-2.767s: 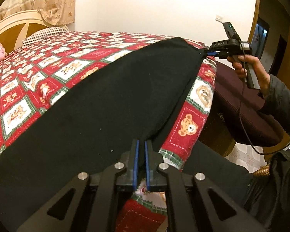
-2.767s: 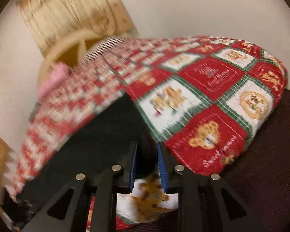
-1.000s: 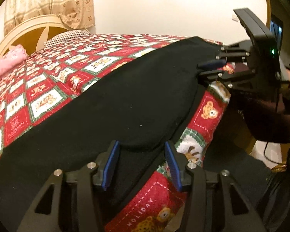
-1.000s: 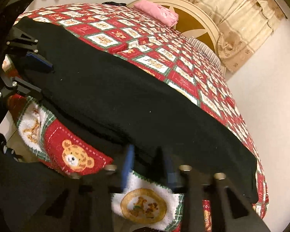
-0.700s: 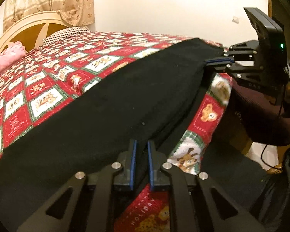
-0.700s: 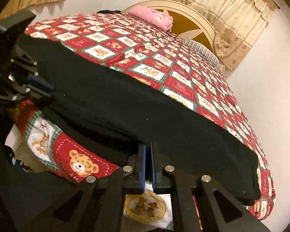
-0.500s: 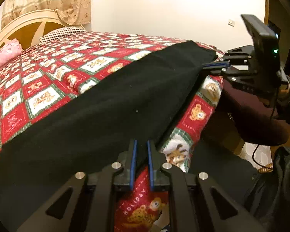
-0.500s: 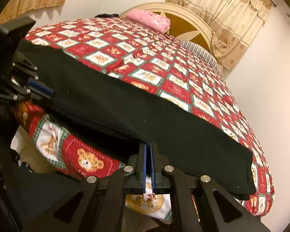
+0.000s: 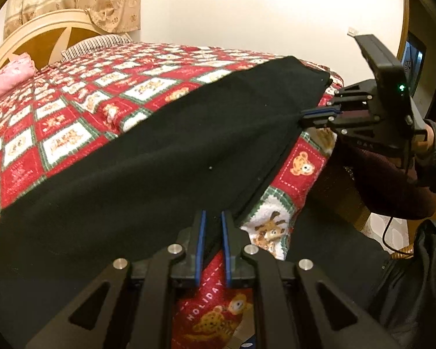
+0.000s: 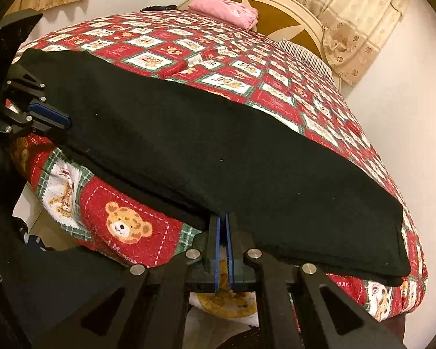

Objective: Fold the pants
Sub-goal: 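Lift and fold the pants with the right tool toward the left tool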

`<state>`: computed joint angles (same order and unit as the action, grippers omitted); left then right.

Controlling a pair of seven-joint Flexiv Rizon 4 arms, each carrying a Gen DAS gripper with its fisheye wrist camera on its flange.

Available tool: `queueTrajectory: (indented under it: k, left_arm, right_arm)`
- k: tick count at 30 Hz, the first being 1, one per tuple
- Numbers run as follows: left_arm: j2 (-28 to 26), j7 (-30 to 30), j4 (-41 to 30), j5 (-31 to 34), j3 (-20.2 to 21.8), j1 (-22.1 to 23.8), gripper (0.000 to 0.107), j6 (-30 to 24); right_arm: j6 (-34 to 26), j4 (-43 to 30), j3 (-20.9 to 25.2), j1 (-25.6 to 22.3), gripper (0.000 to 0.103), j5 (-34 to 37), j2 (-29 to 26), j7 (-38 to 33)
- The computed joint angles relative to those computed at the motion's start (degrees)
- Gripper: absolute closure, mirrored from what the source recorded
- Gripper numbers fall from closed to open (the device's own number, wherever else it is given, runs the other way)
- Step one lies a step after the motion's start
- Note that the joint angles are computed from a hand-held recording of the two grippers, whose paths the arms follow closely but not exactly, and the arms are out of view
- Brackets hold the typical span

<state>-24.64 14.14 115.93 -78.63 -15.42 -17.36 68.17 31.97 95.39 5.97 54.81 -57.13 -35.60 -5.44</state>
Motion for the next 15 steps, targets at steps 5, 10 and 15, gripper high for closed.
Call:
queueTrajectory:
  k: [5, 10, 15]
  left_arm:
    - [1.38, 1.49, -0.47, -3.78, 0.09, -0.08, 0.091, -1.07]
    - [-0.33, 3.79, -3.21, -8.43, 0.08, -1.88, 0.056, 0.77]
    - [-3.20, -0.36, -4.71, -2.48, 0.54, -2.34, 0.056, 0.65]
  right_arm:
    - [0.68, 0.44, 0.09, -0.28, 0.096, 0.09, 0.40, 0.90]
    - [-0.37, 1.09, 0.29, -0.05, 0.076, 0.22, 1.28, 1.77]
    - [-1.77, 5.88, 0.90, -0.49, 0.075, -1.25, 5.56, 8.33]
